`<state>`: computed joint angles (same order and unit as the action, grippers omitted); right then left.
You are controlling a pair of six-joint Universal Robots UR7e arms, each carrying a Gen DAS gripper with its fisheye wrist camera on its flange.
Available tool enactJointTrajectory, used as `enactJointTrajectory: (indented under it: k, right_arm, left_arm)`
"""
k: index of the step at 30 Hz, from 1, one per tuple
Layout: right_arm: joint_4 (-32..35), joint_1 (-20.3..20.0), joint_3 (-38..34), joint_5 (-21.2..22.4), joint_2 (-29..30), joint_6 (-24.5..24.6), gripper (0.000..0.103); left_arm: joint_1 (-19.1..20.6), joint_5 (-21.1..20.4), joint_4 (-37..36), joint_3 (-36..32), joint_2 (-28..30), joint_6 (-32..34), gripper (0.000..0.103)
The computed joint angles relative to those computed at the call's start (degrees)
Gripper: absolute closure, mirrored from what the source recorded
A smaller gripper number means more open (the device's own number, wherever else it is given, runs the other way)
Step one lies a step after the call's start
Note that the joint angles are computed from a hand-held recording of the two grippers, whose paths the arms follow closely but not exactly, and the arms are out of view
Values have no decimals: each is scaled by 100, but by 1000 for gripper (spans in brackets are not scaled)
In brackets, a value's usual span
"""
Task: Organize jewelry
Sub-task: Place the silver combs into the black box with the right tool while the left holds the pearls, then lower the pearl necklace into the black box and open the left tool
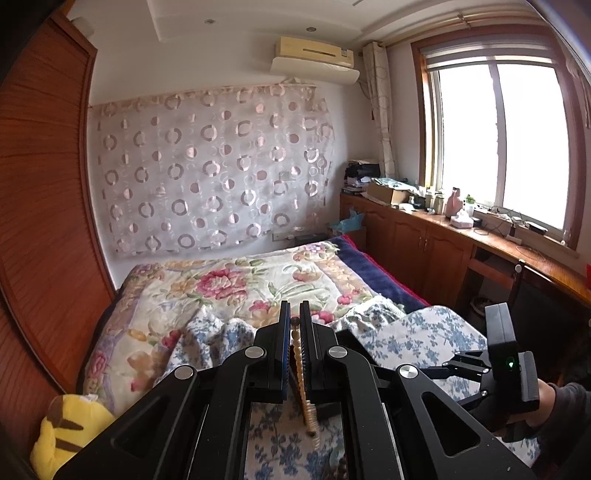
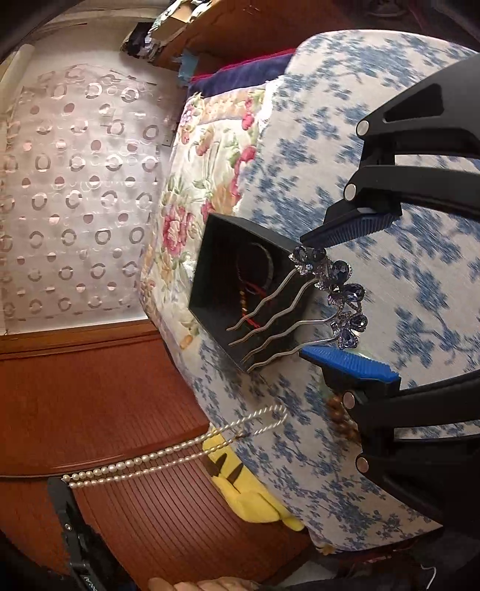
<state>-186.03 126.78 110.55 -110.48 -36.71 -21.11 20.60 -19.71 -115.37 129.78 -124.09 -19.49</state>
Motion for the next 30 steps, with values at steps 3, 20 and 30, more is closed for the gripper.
enactJointTrajectory:
  k: [3, 20, 30]
  right_arm:
    - [169, -41, -267, -20, 67, -80, 46]
    - [1154, -204, -1579, -60, 809, -493, 45]
    - [1172, -239, -1599, -6, 897, -502, 41]
  left_arm:
    - [267, -150, -1157, -29, 401, 844, 99]
    - [1322, -833, -3529, -533, 1743, 2596, 99]
    - [1696, -1135, -3979, -672, 2123, 2962, 99]
